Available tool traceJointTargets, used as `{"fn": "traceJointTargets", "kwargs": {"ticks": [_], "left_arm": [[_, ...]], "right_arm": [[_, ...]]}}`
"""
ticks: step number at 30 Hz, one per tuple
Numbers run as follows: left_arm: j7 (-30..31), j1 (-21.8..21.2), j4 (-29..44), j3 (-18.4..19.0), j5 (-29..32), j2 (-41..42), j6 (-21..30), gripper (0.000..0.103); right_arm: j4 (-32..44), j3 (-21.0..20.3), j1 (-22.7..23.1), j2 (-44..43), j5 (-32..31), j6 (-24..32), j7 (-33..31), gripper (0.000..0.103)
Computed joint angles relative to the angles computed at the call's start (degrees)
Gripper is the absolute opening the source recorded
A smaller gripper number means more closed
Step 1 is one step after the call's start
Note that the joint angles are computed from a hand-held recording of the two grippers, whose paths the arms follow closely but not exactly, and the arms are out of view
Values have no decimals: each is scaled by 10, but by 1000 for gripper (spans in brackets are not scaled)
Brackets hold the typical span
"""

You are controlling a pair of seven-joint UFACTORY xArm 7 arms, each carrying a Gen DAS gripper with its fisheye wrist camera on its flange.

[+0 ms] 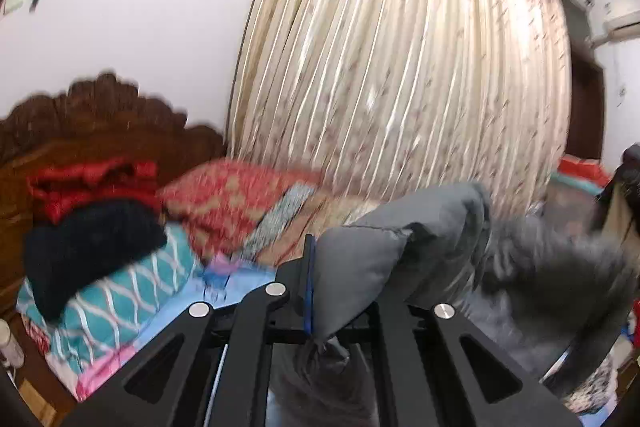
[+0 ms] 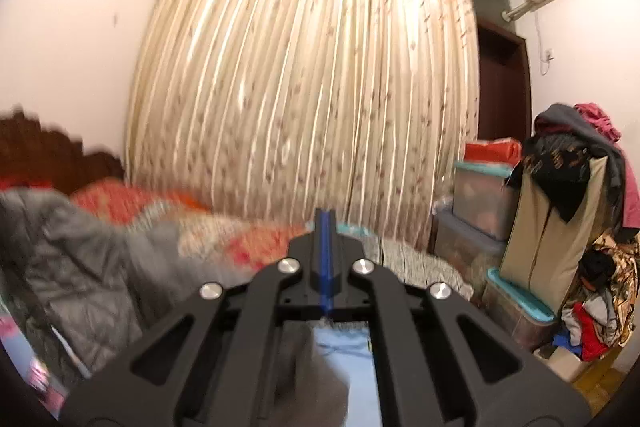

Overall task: Fold large clothes
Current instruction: 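Lift the grey jacket with both grippers and shake it out in the air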

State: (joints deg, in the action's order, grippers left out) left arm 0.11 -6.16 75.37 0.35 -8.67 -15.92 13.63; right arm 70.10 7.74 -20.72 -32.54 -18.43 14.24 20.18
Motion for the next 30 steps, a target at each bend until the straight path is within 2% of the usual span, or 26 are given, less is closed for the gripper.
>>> {"fn": "traceJointTargets", "kwargs": {"ticks": [1, 3, 5, 7, 9, 10, 14, 17, 19, 22, 24, 25, 27, 28, 30], "left_arm": [[3, -4, 7, 2, -5, -5, 4, 9], [36, -34, 28, 24, -41, -14, 27, 9], [53, -39, 25, 22, -46, -26, 33, 9], [63, -38, 6, 10, -34, -39, 31, 9], [69, -40, -15, 4, -29, -51, 38, 9], [70, -41, -31, 1, -27, -63, 42, 9], [69, -34, -91, -4, -14, -97, 35, 9], [64, -30, -103, -2, -5, -104, 38, 9], [56, -24, -106, -6, 2, -110, 37, 9], [54, -25, -106, -1, 4, -115, 39, 9], [54, -28, -108, 1, 4, -120, 36, 9], [56, -31, -109, 2, 4, -122, 33, 9], [58, -39, -108, 4, 0, -126, 32, 9], [61, -47, -108, 9, -7, -131, 33, 9], [64, -52, -110, 13, -12, -144, 27, 10]], "right_arm": [[7, -20, 23, -11, 15, 13, -22, 0], [22, -76, 117, -27, 58, 73, -102, 0], [13, -102, 165, -48, 89, 107, -138, 0], [-22, -129, 235, -78, 148, 160, -197, 16], [-95, -131, 264, -118, 182, 154, -220, 93], [-155, -128, 274, -149, 200, 123, -234, 97], [-352, -116, 342, -243, 240, 63, -276, 97], [-452, -135, 400, -279, 282, 52, -270, 97], [-530, -141, 421, -323, 312, 53, -260, 97], [-598, -144, 439, -364, 342, 80, -247, 97], [-624, -132, 454, -340, 349, 52, -232, 97], [-630, -133, 460, -317, 344, 51, -219, 92], [-598, -175, 492, -228, 364, 46, -230, 12], [-581, -181, 483, -210, 352, 54, -212, 9], [-573, -129, 411, -247, 347, 53, -210, 4]]}}
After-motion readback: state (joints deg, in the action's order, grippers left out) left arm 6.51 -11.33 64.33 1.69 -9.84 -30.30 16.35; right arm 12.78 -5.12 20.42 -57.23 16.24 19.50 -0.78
